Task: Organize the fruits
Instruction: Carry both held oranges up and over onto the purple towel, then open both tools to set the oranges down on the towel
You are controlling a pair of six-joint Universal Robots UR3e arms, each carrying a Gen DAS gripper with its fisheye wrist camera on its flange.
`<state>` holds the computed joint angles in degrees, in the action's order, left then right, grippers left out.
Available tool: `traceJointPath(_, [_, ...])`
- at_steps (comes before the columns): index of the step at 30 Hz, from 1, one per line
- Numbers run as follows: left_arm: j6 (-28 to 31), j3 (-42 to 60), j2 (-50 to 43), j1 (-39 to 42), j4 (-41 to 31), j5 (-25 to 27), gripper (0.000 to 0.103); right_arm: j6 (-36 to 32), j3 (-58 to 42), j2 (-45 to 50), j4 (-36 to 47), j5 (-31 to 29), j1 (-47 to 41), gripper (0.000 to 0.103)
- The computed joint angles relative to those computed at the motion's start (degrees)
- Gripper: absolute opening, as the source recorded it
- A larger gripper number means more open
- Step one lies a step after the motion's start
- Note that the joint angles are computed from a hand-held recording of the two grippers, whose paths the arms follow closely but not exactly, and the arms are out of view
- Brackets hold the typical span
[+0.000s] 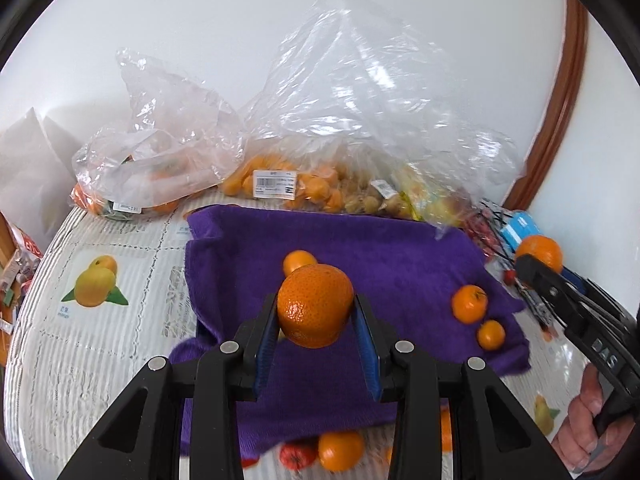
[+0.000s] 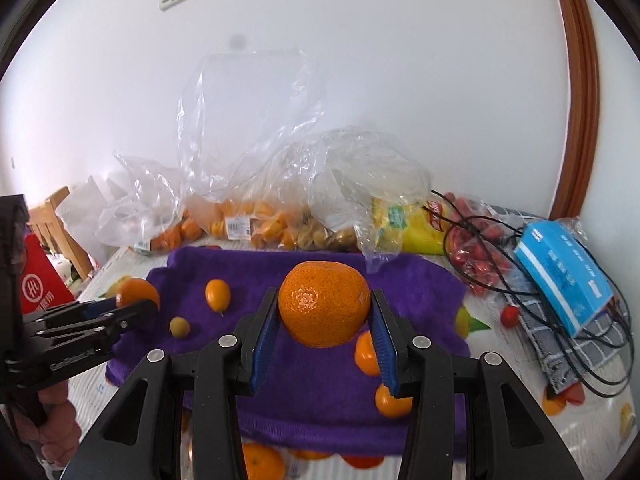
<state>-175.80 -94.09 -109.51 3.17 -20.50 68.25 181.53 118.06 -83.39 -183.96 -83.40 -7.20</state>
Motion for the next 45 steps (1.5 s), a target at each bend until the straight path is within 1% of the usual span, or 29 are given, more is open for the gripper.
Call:
traceJointPath(5, [-1.14,0.17,-2.70,-0.19,1.12,1.45,0.034,-0.78,2.80,1.57,-1.95,2.96,-2.07,0.043])
traceJointPath(9, [-0.51,-0.75,-3.69,-0.98,2.81,3.46,0.034,-0.57,4.25,1.09,-2.43,3.07,-3.55,0.043])
traceJointPath(13, [-0.38,-1.60,-3.37,-0.88,3.45,3.11,0.034,-0.60,5.68,-0.11,-3.46,2.21,-5.06,0.043])
traceJointPath(18, [-1.01,-2.03,-3.47,-0.64,4.76,3.07,0.034,0.05,6.80,-0.03,-4.77,3.50,-6.67,0.044])
traceJointPath(22, [-1.39,-1.82,-4.13,-0.82,4.90,3.24,0.034,-0.56,5.27,2.11,-2.69,4.18,-5.27,0.043])
traceJointPath(26, [-1.44,-1.40,-4.85,-1.45,5.37,4.40,0.034,-2.54,3.99,4.32,-2.38,2.63,-1.91,0.043])
traceJointPath(29, [-1.72,-0.89,-5.32,-1.54,4.84,4.66,0.034,-3.15,1.96,6.20,0.33,1.67,-0.28,0.043])
traceJointPath(32, [-1.99,-0.79,-5.55,-1.44,4.98,4.46,0.034,-3.69,0.38,8.08,1.47,-1.13,1.46,0.043])
traceJointPath(37, [-2.31,-0.62,-5.93,-1.03,4.38,3.18,0.034,-3.56,-0.54,8.66,3.86,-1.84,1.28,0.043])
traceJointPath(40, [-2.40,-1.06,-5.87,-1.66,5.69,4.39,0.034,-3.49,-0.93,9.01,4.84,-1.79,1.11,0.044])
traceJointPath(45, [-2.13,-0.94,-5.92,-1.97,5.36,3.96,0.034,-3.38,-1.92,9.83,6.43,-1.70,1.07,0.044])
